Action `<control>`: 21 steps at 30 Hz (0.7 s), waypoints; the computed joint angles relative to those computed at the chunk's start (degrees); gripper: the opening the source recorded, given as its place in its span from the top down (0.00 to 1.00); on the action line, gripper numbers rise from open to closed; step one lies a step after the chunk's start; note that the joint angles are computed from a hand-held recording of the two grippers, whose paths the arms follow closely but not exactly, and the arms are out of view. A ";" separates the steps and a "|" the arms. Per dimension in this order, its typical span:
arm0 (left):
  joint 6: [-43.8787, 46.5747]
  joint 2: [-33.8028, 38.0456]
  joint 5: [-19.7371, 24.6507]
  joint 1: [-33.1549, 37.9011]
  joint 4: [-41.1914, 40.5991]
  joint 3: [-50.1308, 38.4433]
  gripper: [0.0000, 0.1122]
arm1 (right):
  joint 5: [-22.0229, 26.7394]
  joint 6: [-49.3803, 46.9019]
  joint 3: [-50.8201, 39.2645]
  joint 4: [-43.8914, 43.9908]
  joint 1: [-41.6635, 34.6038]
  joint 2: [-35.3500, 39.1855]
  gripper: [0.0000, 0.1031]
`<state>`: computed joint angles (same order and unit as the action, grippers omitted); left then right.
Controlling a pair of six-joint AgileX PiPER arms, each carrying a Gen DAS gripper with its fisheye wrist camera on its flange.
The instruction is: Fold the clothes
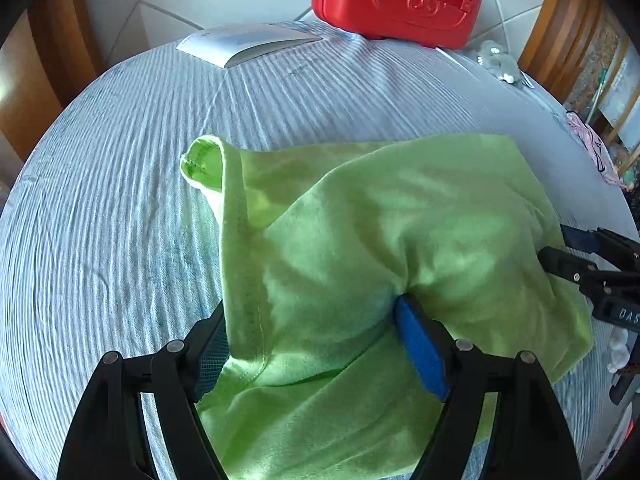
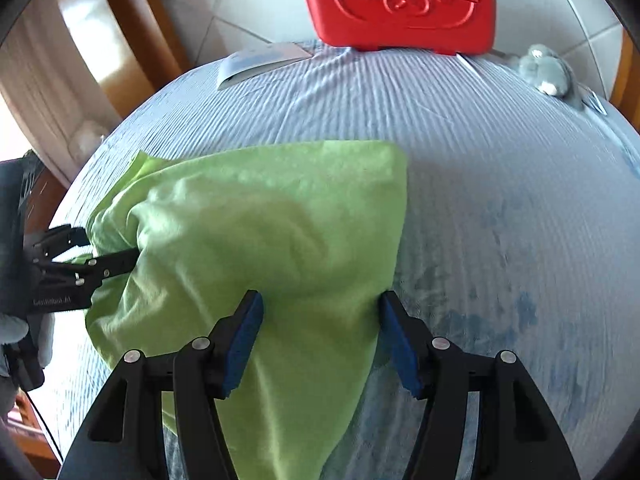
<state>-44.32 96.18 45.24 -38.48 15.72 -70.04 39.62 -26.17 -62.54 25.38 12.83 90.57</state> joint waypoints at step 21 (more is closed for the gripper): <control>3.10 -3.86 -4.56 -0.01 -3.65 3.42 0.67 | 0.36 -0.34 -2.72 -1.66 2.41 2.30 0.90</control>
